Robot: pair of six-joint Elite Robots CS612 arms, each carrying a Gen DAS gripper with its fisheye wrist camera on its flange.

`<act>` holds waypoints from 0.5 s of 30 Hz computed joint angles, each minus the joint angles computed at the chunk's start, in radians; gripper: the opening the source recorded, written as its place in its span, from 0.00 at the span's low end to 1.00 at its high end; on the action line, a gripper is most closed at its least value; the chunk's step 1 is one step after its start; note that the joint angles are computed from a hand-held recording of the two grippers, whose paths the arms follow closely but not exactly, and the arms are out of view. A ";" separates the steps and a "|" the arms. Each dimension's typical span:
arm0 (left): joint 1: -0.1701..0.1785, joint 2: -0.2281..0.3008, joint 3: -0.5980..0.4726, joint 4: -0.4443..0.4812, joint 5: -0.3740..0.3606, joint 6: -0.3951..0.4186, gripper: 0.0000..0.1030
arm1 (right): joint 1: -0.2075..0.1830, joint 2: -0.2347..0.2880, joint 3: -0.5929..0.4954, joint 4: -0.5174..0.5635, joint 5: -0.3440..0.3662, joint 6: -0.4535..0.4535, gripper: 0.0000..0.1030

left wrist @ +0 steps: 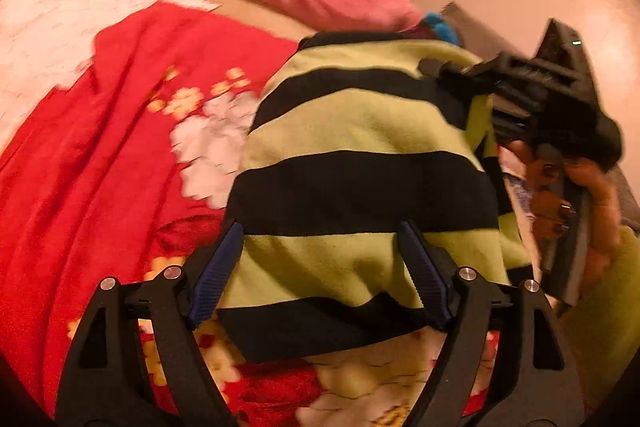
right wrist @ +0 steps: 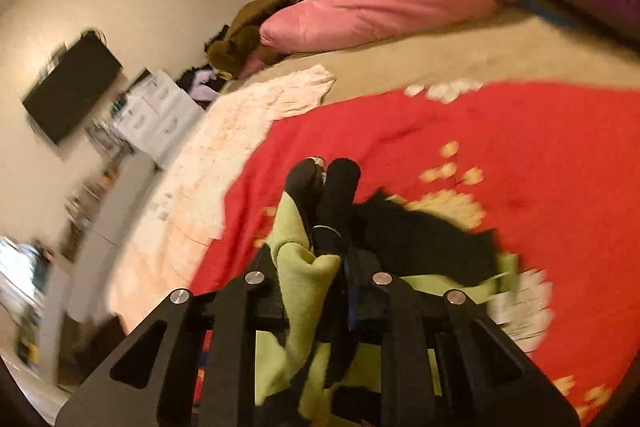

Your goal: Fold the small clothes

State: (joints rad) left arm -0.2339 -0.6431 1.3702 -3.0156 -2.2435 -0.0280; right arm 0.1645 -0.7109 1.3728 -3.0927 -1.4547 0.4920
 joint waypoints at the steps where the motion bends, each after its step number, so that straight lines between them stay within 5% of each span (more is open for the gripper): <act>1: -0.002 -0.003 0.005 -0.012 -0.010 0.014 0.71 | -0.001 -0.002 -0.004 0.027 -0.029 -0.024 0.17; 6: -0.024 -0.025 0.038 -0.005 0.045 0.100 0.72 | 0.001 0.013 -0.028 0.192 -0.193 -0.085 0.17; 12: -0.032 -0.028 0.042 0.017 0.093 0.134 0.72 | -0.011 0.038 0.002 0.193 -0.206 0.035 0.22; 15: -0.032 -0.024 0.036 0.027 0.110 0.128 0.72 | -0.007 0.032 0.021 0.189 -0.250 0.044 0.32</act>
